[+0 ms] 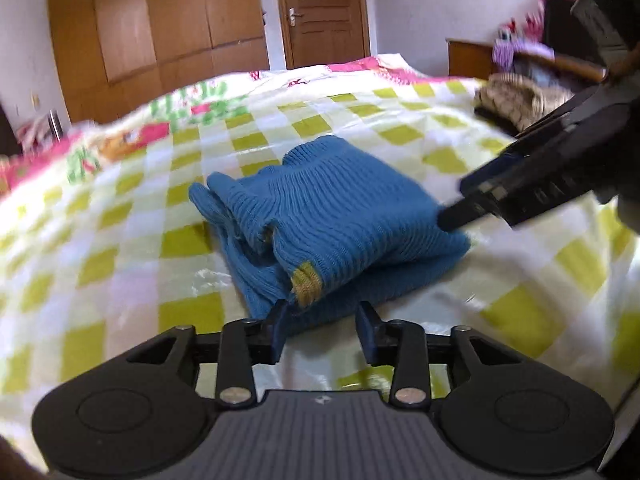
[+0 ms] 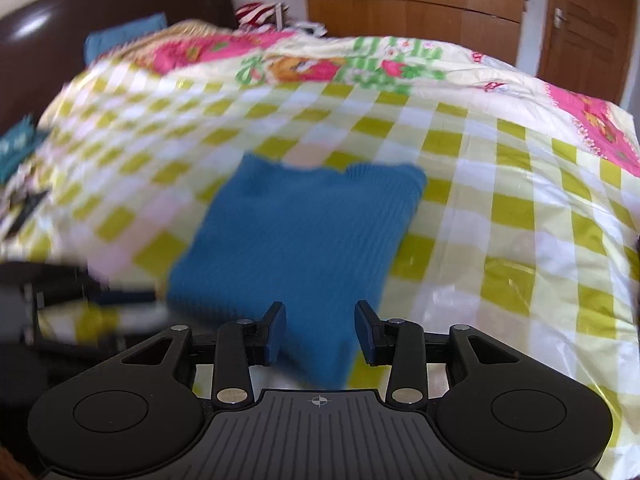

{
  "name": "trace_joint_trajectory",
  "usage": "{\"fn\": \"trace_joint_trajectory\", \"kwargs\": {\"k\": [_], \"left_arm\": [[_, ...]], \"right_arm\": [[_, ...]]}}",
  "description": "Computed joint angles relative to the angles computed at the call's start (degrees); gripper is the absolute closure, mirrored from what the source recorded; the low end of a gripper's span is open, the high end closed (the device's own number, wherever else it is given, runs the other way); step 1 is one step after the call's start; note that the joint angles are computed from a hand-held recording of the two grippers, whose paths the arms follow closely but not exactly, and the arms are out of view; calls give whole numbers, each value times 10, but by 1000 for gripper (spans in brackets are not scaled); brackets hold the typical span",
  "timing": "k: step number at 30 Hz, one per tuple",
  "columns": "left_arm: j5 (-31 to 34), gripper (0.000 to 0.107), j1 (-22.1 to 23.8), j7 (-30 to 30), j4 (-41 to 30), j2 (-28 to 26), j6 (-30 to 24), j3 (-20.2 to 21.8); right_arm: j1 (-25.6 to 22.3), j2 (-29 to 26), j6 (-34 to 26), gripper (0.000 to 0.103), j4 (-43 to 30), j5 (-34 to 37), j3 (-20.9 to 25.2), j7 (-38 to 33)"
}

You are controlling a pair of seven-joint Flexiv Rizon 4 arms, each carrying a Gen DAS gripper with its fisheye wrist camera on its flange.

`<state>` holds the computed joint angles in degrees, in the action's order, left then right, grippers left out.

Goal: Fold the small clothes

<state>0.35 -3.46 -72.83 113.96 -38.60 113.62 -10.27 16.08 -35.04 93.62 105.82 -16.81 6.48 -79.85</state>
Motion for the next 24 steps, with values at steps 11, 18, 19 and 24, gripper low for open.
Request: {"fn": "trace_joint_trajectory", "kwargs": {"k": [11, 18, 19, 24], "left_arm": [[-113, 75, -103, 54, -63, -38, 6, 108], [-185, 87, -94, 30, -21, -23, 22, 119], [-164, 87, -60, 12, -7, -14, 17, 84], [-34, 76, 20, -25, 37, 14, 52, 9]], "right_arm": [[170, -38, 73, 80, 34, 45, -193, 15], [148, -13, 45, 90, 45, 36, -164, 37], [154, -18, 35, 89, 42, 34, -171, 42], [203, -17, 47, 80, 62, 30, -229, 60]]}}
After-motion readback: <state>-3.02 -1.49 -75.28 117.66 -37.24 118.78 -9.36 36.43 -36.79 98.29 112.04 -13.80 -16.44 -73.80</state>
